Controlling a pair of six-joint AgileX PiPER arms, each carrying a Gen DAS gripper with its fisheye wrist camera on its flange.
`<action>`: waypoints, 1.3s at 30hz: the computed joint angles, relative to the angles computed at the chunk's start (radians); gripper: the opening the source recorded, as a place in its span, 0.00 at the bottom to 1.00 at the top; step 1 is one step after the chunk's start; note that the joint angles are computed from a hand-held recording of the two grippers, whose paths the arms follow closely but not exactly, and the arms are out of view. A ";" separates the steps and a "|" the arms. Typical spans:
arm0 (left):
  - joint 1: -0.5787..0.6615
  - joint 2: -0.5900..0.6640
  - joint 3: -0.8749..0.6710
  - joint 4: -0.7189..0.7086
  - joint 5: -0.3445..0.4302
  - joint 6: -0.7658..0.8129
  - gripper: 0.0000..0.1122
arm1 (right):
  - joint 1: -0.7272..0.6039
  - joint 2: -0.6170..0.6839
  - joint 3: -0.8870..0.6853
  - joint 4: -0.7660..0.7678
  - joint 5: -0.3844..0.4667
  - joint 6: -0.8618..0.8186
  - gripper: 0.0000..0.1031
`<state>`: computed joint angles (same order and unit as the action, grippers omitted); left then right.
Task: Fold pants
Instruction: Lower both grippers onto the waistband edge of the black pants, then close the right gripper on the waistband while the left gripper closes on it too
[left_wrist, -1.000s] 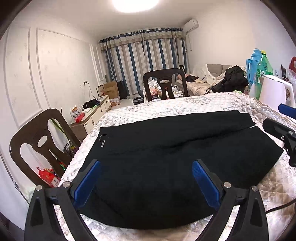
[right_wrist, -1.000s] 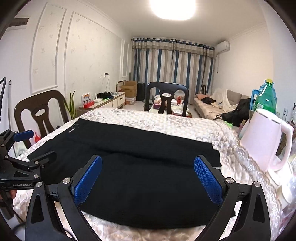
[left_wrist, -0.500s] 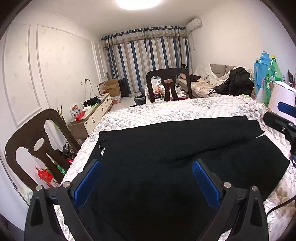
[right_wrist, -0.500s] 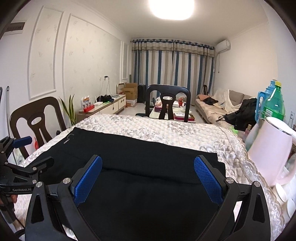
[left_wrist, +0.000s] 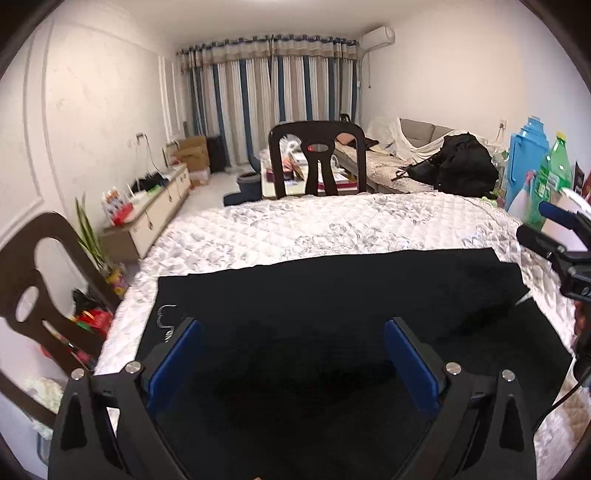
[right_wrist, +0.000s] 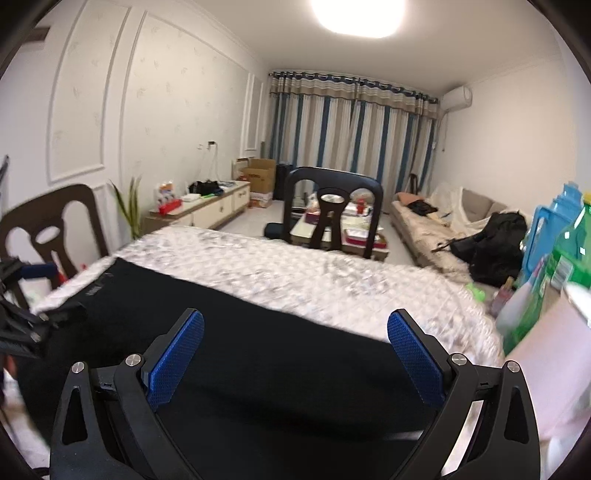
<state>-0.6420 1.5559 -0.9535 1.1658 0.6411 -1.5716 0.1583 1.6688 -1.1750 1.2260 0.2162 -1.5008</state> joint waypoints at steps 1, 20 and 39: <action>0.032 0.009 -0.012 -0.015 -0.038 0.032 0.87 | 0.001 0.022 -0.025 -0.059 -0.010 0.044 0.97; 0.217 0.218 -0.210 -0.193 -0.225 0.434 0.87 | -0.062 0.367 -0.473 -0.621 0.234 0.658 0.96; 0.190 0.322 -0.321 -0.188 -0.149 0.493 0.87 | -0.066 0.505 -0.641 -0.673 0.354 0.671 0.96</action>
